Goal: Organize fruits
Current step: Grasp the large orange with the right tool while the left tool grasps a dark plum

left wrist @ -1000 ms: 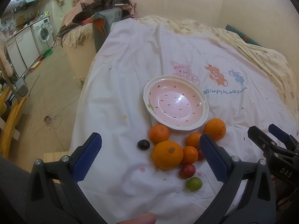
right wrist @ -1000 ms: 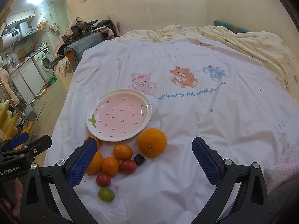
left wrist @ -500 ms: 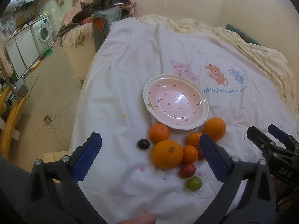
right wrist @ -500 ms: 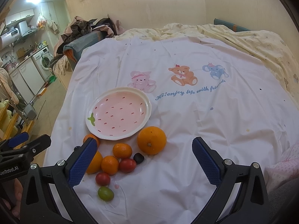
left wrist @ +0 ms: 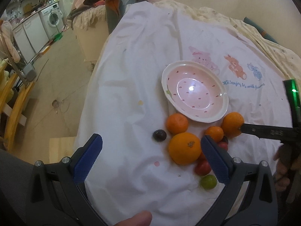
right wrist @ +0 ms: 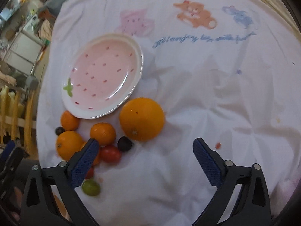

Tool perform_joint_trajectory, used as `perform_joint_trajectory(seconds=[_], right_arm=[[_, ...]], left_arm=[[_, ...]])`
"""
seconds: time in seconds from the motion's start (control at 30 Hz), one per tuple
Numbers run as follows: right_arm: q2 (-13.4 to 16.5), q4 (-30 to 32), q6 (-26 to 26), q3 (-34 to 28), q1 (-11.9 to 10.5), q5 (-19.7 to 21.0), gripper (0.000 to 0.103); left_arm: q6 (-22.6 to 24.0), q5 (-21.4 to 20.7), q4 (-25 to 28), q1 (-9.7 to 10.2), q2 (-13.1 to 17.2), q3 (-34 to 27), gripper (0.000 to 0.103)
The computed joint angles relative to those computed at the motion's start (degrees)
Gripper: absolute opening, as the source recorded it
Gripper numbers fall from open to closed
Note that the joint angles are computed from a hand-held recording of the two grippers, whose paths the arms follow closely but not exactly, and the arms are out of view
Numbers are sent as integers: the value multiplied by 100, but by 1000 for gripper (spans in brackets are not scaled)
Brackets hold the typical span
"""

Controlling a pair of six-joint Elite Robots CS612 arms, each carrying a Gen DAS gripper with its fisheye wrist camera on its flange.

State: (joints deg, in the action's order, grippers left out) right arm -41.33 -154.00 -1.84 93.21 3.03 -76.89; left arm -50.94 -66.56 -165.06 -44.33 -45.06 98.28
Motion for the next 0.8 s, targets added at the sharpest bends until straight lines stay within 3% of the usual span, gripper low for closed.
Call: perform_joint_trajectory(seconds=[0.13, 0.2, 0.4, 0.53, 0.7, 0.8], right_arm=[[215, 386, -97, -298, 6, 119, 97], [290, 523, 31, -394, -34, 267, 89], [414, 786, 44, -543, -32, 415, 82], [437, 590, 188, -504, -13, 340, 66], [360, 303, 311, -316, -81, 504, 62], [262, 198, 298, -183, -152, 614, 61]], left_arm=[[-81, -181, 152, 56, 7, -41, 103], [-116, -279, 204, 79, 14, -55, 103], [-152, -404, 346, 102, 51, -134, 103], [-109, -397, 409, 116, 72, -178, 103], [-216, -240, 844, 228, -19, -256, 103], [-291, -518, 1015, 360, -35, -357, 103]])
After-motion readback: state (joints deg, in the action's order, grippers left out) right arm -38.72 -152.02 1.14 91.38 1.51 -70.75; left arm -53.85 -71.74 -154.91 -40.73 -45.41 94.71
